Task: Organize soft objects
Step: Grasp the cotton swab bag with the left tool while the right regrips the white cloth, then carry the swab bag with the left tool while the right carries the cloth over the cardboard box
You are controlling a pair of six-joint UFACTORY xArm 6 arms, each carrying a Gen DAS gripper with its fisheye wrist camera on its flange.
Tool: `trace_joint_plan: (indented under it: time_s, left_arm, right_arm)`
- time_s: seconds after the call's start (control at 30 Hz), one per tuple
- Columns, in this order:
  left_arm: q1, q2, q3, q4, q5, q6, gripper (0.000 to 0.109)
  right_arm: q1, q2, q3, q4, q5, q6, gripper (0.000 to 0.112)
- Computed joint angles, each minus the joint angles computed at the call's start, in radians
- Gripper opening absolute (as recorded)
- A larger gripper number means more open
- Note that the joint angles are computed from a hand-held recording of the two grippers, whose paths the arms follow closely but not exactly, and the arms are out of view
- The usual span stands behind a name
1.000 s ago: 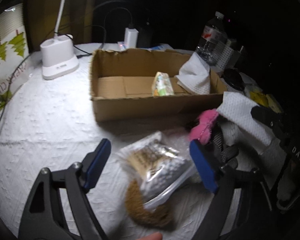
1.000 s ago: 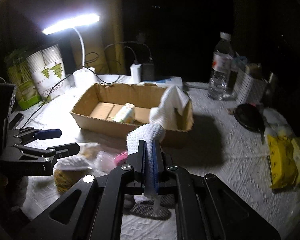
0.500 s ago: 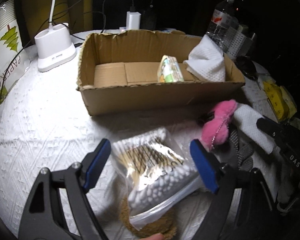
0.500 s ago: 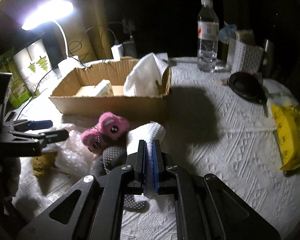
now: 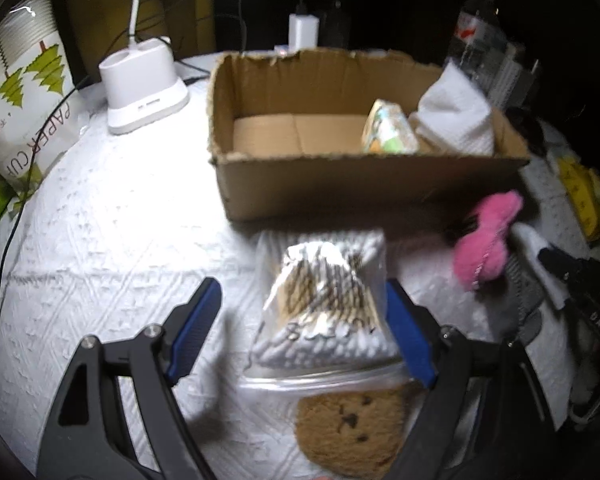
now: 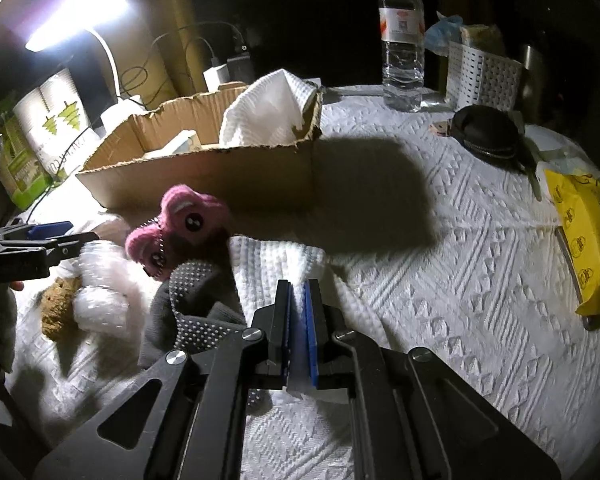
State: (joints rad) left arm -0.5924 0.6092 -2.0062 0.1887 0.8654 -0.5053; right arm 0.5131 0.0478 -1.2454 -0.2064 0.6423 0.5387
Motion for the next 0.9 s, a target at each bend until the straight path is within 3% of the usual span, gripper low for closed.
trace_joint_plan:
  time_s: [0.2,0.27,0.5,0.53,0.9]
  left_arm:
    - [-0.007,0.012,0.006,0.007,-0.02,0.029,0.081]
    - [-0.008,0.015,0.004,-0.011,-0.025,0.049,0.069]
    - [-0.016,-0.007,0.043,-0.019,-0.066,0.074,0.052]
    - [-0.016,-0.007,0.043,-0.021,-0.068,0.078,0.05]
    - [-0.017,-0.091,0.148,-0.057,-0.149,0.099,0.047]
  right_arm:
    - [0.004,0.014,-0.007,0.008,0.028,0.002,0.014]
    - [0.003,0.016,-0.006,0.011,0.026,0.004,0.015]
    - [0.005,0.013,-0.002,0.006,0.025,0.005,0.015]
    - [0.005,0.012,0.0,0.001,0.023,0.011,0.011]
    - [0.02,-0.019,-0.021,-0.066,0.052,0.055,0.007]
